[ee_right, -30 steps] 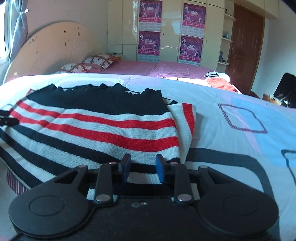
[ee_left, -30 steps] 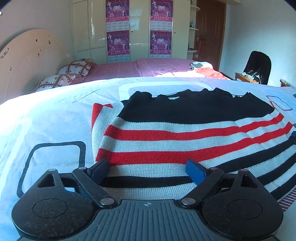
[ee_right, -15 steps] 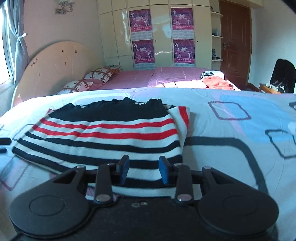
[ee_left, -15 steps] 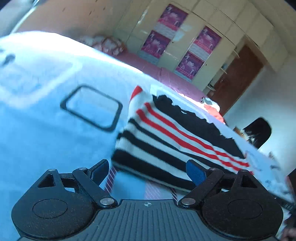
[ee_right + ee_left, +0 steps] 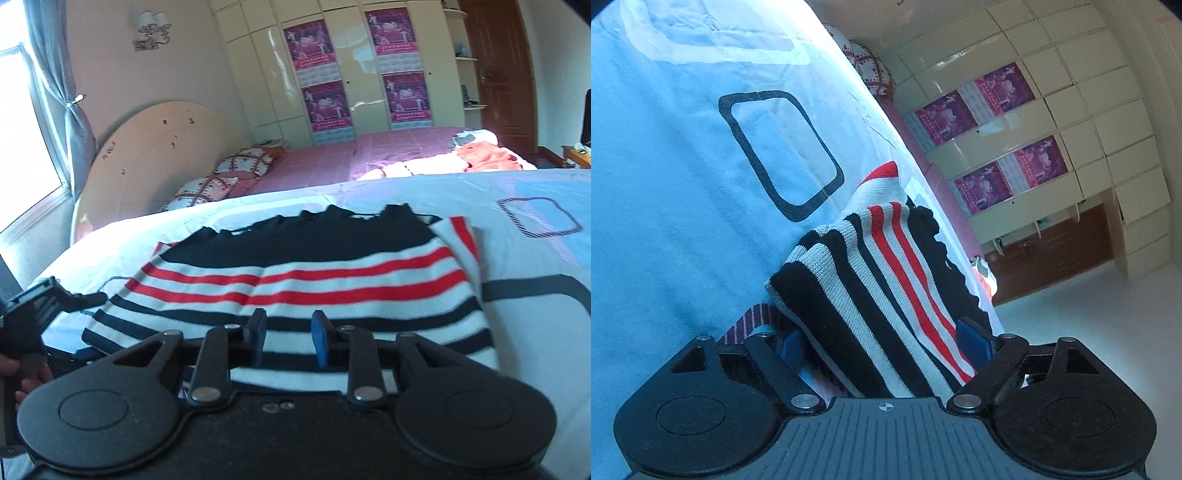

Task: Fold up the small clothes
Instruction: 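Grasp a side edge of the folded sweater with the left gripper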

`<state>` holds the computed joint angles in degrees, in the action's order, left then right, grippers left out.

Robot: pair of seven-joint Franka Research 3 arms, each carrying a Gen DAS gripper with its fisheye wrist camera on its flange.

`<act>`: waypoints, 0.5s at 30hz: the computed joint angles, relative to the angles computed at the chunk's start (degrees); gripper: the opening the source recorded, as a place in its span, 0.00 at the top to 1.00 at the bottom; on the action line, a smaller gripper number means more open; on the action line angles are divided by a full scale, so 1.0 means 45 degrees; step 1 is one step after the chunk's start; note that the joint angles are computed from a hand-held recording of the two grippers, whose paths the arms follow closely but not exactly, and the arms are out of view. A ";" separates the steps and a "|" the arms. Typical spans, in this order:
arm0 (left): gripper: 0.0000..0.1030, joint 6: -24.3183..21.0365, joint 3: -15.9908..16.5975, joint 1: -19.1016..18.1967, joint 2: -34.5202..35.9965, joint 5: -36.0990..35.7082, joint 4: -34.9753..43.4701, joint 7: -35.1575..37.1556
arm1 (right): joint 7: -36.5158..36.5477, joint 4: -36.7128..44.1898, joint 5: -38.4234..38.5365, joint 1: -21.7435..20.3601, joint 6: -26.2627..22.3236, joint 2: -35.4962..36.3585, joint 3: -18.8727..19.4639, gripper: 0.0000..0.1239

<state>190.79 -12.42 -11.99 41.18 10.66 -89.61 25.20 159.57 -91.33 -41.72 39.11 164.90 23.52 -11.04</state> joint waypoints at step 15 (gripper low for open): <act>0.82 0.0485 0.0406 -0.0405 0.2554 -0.0756 0.3028 -0.0623 | -0.4687 0.5556 0.4302 -0.0279 -0.2456 0.3803 0.0603 0.92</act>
